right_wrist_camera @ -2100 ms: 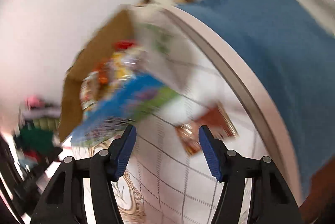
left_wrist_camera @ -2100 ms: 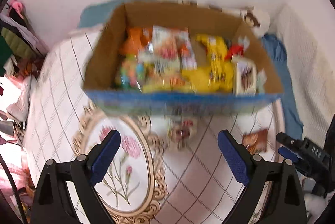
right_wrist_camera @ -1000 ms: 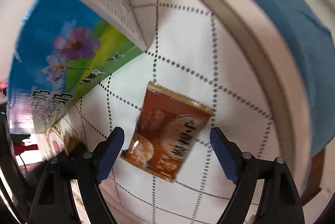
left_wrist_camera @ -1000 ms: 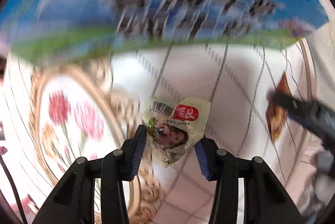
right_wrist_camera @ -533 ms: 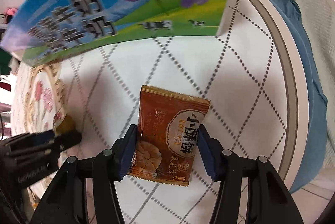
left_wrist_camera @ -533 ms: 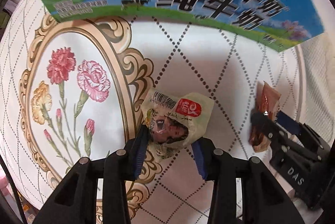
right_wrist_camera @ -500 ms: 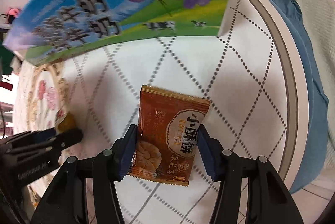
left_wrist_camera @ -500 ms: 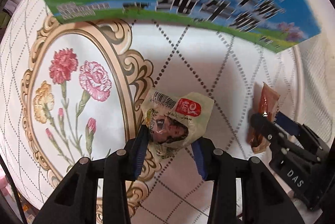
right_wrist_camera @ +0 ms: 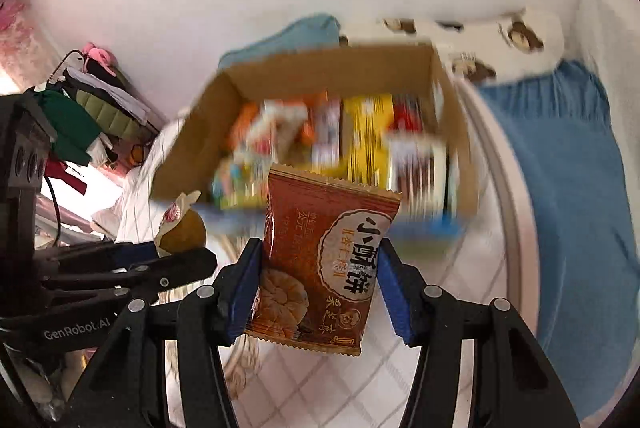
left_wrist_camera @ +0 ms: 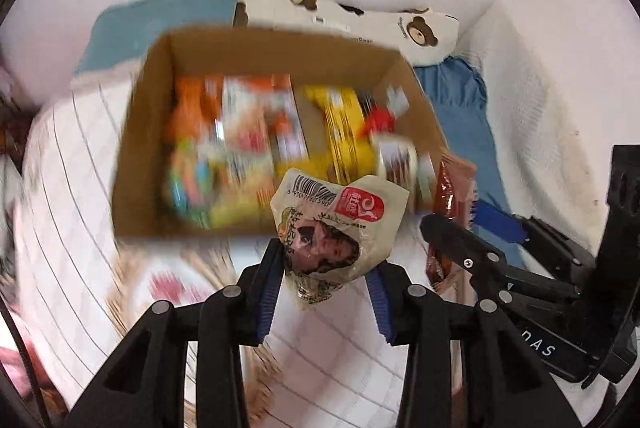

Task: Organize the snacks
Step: 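Place both packets into the box and open both tools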

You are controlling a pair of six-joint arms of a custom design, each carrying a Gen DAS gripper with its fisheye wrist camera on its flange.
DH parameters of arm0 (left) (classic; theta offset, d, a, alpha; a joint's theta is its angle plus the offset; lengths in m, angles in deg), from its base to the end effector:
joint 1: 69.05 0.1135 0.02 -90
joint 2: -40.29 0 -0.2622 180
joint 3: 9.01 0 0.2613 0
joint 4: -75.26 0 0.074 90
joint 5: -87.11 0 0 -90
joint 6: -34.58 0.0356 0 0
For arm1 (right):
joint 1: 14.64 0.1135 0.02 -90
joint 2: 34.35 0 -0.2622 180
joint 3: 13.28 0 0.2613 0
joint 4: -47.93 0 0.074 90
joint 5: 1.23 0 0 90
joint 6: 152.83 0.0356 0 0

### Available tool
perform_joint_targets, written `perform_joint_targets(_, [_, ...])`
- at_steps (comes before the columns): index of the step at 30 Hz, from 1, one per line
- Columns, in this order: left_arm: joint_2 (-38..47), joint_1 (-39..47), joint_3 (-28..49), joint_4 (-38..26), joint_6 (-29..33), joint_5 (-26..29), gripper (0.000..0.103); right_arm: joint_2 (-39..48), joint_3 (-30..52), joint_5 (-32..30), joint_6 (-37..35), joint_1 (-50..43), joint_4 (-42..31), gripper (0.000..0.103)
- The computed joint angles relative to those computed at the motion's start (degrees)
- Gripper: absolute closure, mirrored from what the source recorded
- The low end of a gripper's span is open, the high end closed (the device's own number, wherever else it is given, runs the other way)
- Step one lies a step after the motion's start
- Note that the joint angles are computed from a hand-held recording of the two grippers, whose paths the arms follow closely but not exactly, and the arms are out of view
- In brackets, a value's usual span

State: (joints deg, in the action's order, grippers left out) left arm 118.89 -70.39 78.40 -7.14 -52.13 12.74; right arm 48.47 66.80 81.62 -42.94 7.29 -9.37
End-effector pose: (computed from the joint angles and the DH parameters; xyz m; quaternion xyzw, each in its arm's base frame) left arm 0.2567 -0.0156 0.3067 0.0590 0.9790 -0.1322 0.1437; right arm 0.2793 0.1172 0.2664 -0.0333 0.9637 0.1483 0.2195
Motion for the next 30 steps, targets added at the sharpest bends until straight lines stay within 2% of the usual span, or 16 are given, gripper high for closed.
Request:
perform_joint_targets(5, [19.1,-1.5,18.9,-3.7,-2.3,-0.5,0.066,17.9,19.4,-0.5,-6.1,-4.1,-5.3,0.044])
perform_joint_targets(9, [32.7,-1.9,31.5,-7.8,-2.3,-0.1,0.065,28.4,30.2,-2.7,-7.6,-5.9,-9.7,0.044])
perform_joint_targets(12, [40.0,-2.0,40.4,-12.8,-3.1,-0.3,0.065,32.9,33.2,-4.2,-7.7,-6.5,-10.2,0.042])
perform_joint_targets(13, [41.4,-2.1,42.1,-13.6,-3.6,-0.8,0.062,34.8,35.3,-4.5,-7.7,-6.7,-11.7,0.029])
perform_joint_targets(14, [42.4,-2.0,43.7,-14.6,-3.7,-1.2,0.048,35.7,35.7,-4.2,-7.6,-6.7,-12.1,0.018])
perform_joint_targets(15, [43.4,-2.0,44.9,-15.0,-4.0,-2.0,0.029,36.2,35.7,-3.7,-7.5,-6.7,-12.2,0.002])
perform_joint_targets(17, [43.6,-2.2,45.3,-14.6,-4.2,-3.4,0.017,37.7,37.0,-1.7,-7.2,-6.6,-13.5,0.002])
perform_joint_targets(22, [42.4,-2.2,40.9,-11.5,-5.0,-4.9,0.017,39.6,38.7,1.7,-6.8,-6.9,-16.2,0.002])
perform_joint_targets(30, [34.9,-2.5,28.1,-5.4,-5.9,-8.1,0.017,38.8,37.1,3.8,-5.6,-7.2,-17.0,0.002])
